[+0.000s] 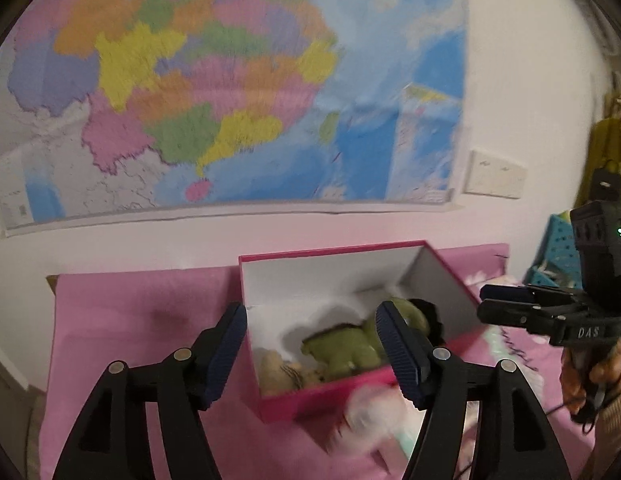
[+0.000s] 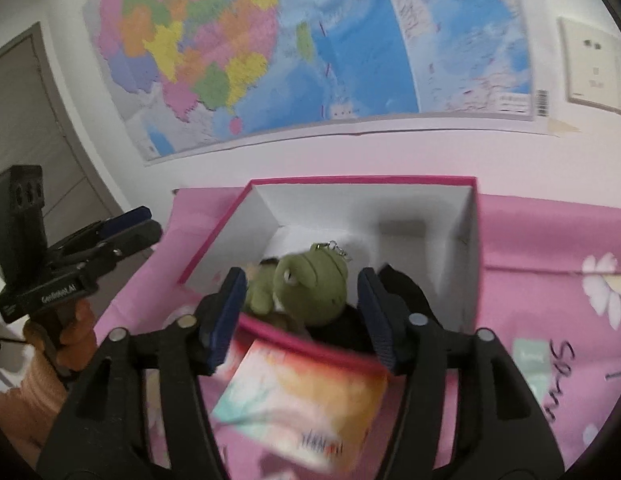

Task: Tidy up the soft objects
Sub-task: 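Carry the green frog into the pink box and release it, then grasp the clear plastic wipe packet with the right gripper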

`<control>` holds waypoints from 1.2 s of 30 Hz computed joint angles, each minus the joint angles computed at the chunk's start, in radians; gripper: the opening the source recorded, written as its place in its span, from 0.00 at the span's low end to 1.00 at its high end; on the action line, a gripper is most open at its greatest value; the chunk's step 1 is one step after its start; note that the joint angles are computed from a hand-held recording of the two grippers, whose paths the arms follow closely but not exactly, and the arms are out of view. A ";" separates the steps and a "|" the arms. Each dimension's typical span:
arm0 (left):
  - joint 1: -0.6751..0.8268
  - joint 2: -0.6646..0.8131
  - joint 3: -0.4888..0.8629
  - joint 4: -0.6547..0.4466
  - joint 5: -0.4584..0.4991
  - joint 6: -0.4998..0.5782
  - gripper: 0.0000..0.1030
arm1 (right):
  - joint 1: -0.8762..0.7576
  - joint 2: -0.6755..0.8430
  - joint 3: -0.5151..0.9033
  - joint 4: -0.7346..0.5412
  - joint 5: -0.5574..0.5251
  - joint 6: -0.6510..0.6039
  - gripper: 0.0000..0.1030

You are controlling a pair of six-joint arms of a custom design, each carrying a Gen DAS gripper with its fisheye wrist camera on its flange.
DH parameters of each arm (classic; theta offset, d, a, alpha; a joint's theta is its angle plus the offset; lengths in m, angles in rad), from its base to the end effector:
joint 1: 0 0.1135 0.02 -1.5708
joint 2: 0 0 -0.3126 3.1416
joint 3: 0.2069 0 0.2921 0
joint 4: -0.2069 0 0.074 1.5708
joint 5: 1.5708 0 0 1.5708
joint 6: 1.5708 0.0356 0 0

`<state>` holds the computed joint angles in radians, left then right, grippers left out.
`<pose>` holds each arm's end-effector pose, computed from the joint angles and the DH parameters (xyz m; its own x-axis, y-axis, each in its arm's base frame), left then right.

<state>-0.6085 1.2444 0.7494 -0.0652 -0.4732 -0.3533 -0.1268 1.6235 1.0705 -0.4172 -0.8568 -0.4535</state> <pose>0.2467 -0.1521 0.2704 -0.4755 -0.0441 -0.8786 0.0293 0.9974 -0.0659 0.3667 -0.0196 0.2463 -0.5863 -0.2145 -0.7812 -0.6649 0.6782 0.3129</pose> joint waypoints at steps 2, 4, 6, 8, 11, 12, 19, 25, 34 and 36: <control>-0.074 -0.058 -0.040 -0.016 -0.048 -0.007 0.68 | -0.043 -0.041 -0.027 -0.051 -0.013 -0.061 0.64; -0.137 -0.086 -0.058 -0.036 -0.077 -0.020 0.68 | -0.100 -0.068 -0.037 -0.160 -0.034 -0.169 0.65; -0.210 -0.102 -0.081 -0.036 -0.109 -0.048 0.68 | -0.154 -0.080 -0.042 -0.261 -0.048 -0.266 0.67; -0.253 -0.091 -0.090 -0.016 -0.096 -0.073 0.68 | -0.192 -0.087 -0.055 -0.315 -0.037 -0.315 0.67; -0.317 -0.059 -0.103 0.003 -0.110 -0.106 0.68 | -0.265 -0.078 -0.077 -0.383 -0.030 -0.403 0.67; -0.343 -0.026 -0.102 0.015 -0.111 -0.124 0.68 | -0.293 -0.073 -0.089 -0.396 -0.022 -0.430 0.67; -0.395 0.135 -0.076 0.078 -0.011 -0.185 0.68 | -0.418 -0.006 -0.135 -0.463 0.008 -0.529 0.67; -0.426 0.263 -0.015 0.087 0.043 -0.181 0.68 | -0.480 0.008 -0.187 -0.433 0.030 -0.550 0.67; -0.426 0.399 0.103 0.089 0.150 -0.127 0.67 | -0.576 0.160 -0.073 -0.214 0.041 -0.300 0.67; -0.417 0.438 0.139 0.083 0.188 -0.111 0.67 | -0.573 0.213 -0.029 -0.194 0.066 -0.245 0.67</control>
